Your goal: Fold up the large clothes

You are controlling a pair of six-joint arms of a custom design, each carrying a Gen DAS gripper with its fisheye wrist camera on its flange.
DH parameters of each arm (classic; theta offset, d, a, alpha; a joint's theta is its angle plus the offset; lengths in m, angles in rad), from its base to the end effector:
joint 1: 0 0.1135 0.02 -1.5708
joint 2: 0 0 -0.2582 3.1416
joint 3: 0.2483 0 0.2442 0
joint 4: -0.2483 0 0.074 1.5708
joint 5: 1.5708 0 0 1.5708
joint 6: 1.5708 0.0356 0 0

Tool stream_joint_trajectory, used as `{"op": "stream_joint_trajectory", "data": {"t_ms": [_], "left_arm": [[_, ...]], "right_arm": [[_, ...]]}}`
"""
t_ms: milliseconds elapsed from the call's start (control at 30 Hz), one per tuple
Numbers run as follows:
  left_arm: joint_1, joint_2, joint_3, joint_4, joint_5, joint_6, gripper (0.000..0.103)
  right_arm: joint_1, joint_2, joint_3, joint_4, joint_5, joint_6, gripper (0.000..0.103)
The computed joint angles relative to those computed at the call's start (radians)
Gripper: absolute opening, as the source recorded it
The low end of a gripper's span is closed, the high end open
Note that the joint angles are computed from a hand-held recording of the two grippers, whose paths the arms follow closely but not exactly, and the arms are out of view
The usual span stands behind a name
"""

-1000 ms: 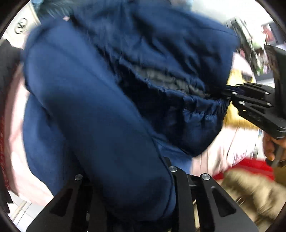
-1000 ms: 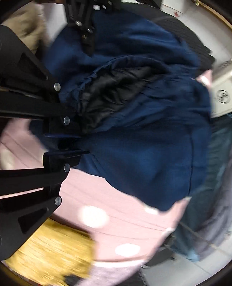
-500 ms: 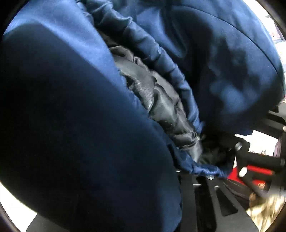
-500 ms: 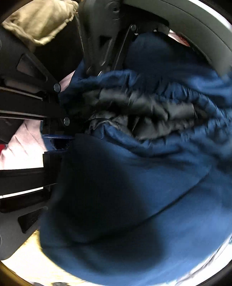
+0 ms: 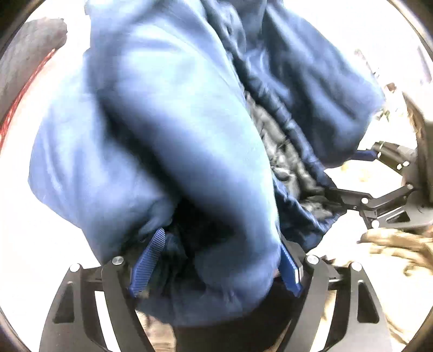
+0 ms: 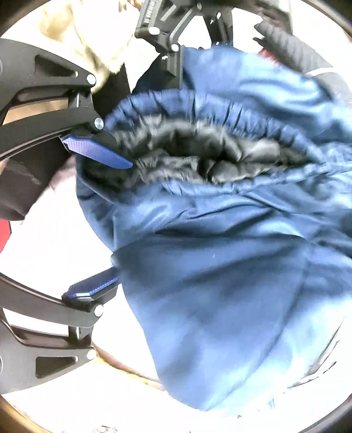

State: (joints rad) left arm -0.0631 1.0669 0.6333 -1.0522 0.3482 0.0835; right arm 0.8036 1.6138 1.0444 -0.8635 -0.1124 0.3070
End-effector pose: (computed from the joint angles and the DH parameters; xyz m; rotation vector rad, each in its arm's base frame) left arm 0.1434 -0.0212 0.1875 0.2428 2.9986 -0.5278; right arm 0.1900 0.2028 0.1861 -0.7667 2.9757 0.2588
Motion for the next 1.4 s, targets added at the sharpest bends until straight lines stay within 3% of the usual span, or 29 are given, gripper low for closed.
{"op": "stream_joint_trajectory", "data": {"t_ms": [67,133,233,267,300,333,400,500,633,767,833,867,900,1000,1100,1200,1300,1400], "left_arm": [[0.146,-0.012,0.046,-0.061,0.037,0.103,0.082],[0.256,0.002,0.076,-0.081,0.091,0.190,0.083],[0.500,-0.014,0.104,-0.168,0.134,0.402,0.085],[0.549,-0.002,0.132,-0.169,0.132,0.403,0.085],[0.647,0.056,0.209,-0.239,0.143,0.512,0.085],[0.773,0.165,0.297,-0.231,0.141,0.592,0.085],[0.936,0.316,0.426,-0.257,0.163,0.671,0.085],[0.981,0.485,0.600,-0.280,0.224,0.624,0.085],[0.780,0.538,0.606,-0.112,0.307,0.380,0.087],[0.650,0.682,0.725,-0.101,0.356,0.294,0.094],[0.556,0.691,0.708,-0.068,0.363,0.263,0.094],[0.504,0.682,0.686,-0.033,0.327,0.256,0.090],[0.459,0.667,0.667,-0.002,0.282,0.239,0.067],[0.400,0.554,0.531,0.082,0.201,0.257,0.038],[0.431,0.445,0.451,-0.007,0.220,0.370,0.023],[0.515,0.371,0.360,-0.137,0.200,0.551,0.020],[0.522,0.298,0.224,-0.219,0.126,0.667,0.020],[0.411,0.262,0.029,-0.104,0.063,0.607,0.021]], "right_arm": [[-0.009,-0.026,0.071,-0.042,-0.019,0.012,0.074],[-0.065,-0.021,0.148,-0.090,-0.057,-0.024,0.074],[-0.126,-0.028,0.278,-0.162,-0.103,-0.065,0.074],[-0.152,-0.023,0.308,-0.172,-0.150,-0.083,0.074],[-0.159,-0.003,0.367,-0.184,-0.186,-0.085,0.074],[-0.165,0.016,0.427,-0.195,-0.186,-0.093,0.074],[-0.175,0.060,0.552,-0.222,-0.156,-0.108,0.074],[-0.197,0.192,0.718,-0.196,-0.075,-0.121,0.075],[-0.216,0.478,0.940,-0.170,0.025,-0.090,0.078],[-0.212,0.750,1.203,-0.246,0.036,-0.032,0.076],[-0.205,0.741,1.147,-0.224,0.039,-0.029,0.054],[-0.202,0.719,1.115,-0.223,0.026,-0.033,0.035],[-0.202,0.663,1.033,-0.196,-0.033,-0.049,0.025],[-0.165,0.461,0.736,-0.097,-0.060,-0.095,0.020],[-0.139,0.282,0.504,-0.093,-0.104,-0.128,0.017],[-0.118,0.140,0.290,-0.089,-0.171,-0.102,0.017],[-0.064,0.104,0.115,-0.067,-0.249,-0.055,0.017],[0.049,0.143,0.010,-0.001,-0.249,-0.032,0.017]]}}
